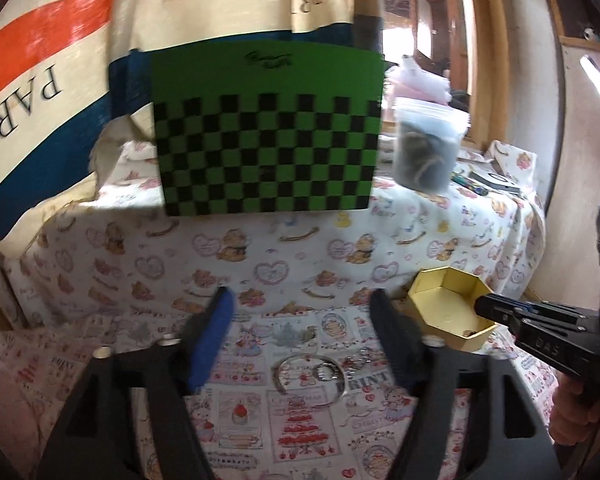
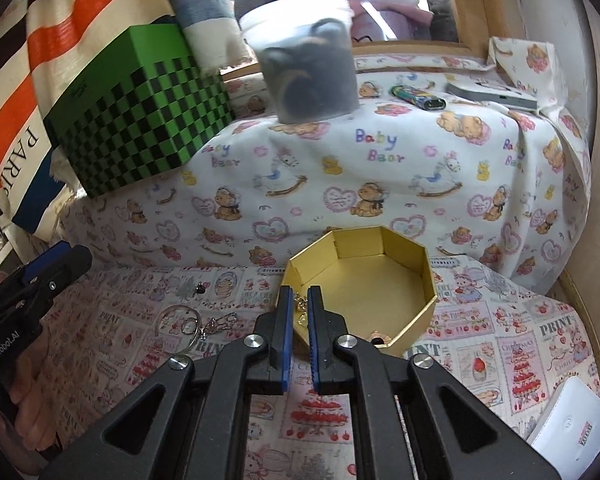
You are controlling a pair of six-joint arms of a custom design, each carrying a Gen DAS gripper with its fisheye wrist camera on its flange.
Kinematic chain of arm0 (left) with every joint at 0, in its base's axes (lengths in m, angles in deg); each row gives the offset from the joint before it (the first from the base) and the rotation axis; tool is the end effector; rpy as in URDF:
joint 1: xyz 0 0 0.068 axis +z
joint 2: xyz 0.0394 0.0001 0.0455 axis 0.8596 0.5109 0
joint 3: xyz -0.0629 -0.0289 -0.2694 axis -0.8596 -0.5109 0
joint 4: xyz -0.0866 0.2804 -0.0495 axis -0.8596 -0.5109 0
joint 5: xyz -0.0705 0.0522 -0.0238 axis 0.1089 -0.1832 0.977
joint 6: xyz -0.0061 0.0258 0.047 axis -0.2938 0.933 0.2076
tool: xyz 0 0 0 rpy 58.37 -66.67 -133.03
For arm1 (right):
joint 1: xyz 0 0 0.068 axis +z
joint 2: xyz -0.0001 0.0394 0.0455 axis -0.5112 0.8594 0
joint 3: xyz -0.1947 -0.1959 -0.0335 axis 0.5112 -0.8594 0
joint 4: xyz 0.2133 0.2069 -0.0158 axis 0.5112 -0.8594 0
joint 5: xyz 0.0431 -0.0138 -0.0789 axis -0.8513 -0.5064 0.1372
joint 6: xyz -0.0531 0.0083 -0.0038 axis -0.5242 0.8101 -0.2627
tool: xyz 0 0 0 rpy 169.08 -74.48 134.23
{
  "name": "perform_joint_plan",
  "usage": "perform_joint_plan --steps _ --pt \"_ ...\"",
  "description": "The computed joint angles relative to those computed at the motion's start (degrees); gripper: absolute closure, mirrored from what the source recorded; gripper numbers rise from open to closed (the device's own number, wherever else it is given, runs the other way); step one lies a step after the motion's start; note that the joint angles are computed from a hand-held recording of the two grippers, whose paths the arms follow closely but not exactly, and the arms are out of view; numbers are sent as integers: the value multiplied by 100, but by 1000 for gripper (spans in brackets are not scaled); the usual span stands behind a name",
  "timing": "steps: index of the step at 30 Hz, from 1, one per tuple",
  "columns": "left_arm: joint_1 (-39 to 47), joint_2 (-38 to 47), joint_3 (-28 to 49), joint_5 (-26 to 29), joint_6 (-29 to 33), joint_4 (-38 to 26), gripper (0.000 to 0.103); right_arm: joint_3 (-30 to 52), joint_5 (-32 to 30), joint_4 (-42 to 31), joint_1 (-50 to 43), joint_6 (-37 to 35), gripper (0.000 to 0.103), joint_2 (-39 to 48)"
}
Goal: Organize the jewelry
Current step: 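Withdraw the left tool from the yellow box toward the loose jewelry, then lower the open left tool around the thin silver bangle and close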
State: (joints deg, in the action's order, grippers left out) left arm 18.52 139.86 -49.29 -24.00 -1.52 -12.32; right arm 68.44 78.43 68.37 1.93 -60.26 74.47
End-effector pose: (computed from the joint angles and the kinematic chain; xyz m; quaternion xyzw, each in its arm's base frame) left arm 0.1856 -0.1318 0.2707 -0.0294 0.8493 -0.0055 0.5271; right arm 0.2464 0.1551 0.2525 -0.0942 0.8838 0.1710 0.4251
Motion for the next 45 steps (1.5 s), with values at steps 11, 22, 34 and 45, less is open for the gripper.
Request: perform_joint_plan --steps 11,22,34,45 --pt "342 172 -304 -61 98 208 10 -133 586 221 232 -42 47 -44" --pt "576 169 -406 150 12 339 9 -142 740 270 316 -93 38 13" --pt "1041 493 -382 789 -137 499 9 -208 1023 392 278 155 18 42" --pt "1211 1042 -199 1703 -161 504 9 -161 1208 315 194 305 18 107"
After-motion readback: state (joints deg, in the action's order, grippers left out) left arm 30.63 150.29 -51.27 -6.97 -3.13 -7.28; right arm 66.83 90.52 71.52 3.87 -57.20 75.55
